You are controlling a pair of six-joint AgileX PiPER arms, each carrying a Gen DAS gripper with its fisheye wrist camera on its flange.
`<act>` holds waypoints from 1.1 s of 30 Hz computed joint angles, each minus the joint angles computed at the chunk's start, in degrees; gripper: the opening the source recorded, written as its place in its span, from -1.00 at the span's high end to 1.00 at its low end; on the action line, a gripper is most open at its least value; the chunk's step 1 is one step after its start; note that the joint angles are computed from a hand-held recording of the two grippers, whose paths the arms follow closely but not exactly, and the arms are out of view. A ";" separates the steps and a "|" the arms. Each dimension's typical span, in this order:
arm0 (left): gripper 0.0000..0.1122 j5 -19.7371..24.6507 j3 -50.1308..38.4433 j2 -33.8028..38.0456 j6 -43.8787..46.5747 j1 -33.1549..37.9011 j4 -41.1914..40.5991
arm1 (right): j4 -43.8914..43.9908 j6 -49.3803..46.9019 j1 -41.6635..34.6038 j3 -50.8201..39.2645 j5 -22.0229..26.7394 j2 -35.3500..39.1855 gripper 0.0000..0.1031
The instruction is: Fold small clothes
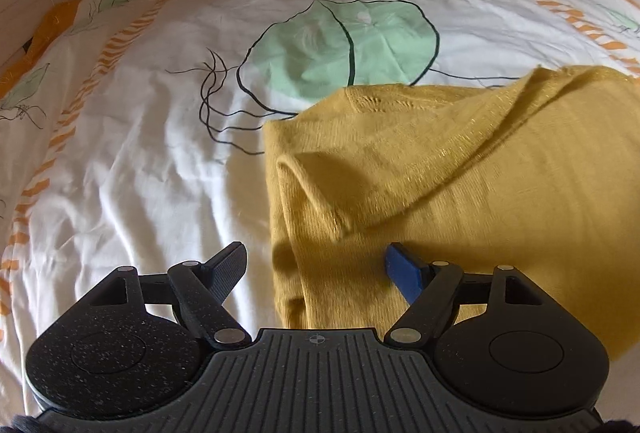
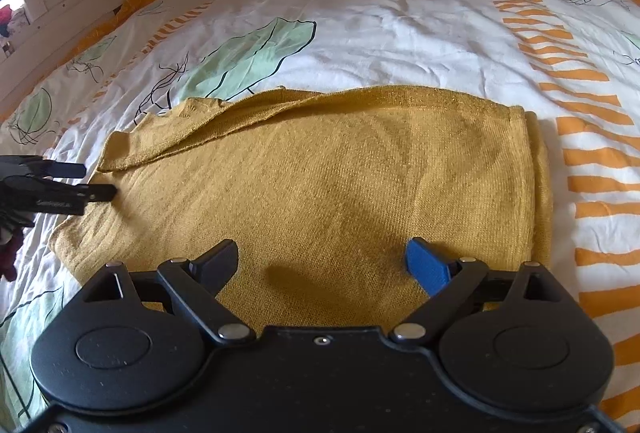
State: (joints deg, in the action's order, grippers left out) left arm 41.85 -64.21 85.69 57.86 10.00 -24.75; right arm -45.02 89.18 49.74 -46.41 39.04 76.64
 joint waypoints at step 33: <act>-0.35 14.79 -8.23 -0.75 -14.61 -2.48 -7.08 | 2.85 1.96 -4.18 3.44 -6.54 -5.81 -0.86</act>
State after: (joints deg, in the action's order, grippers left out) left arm 56.64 -72.44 84.94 43.24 7.52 -31.82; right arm -42.17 91.14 45.56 -42.97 32.50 70.83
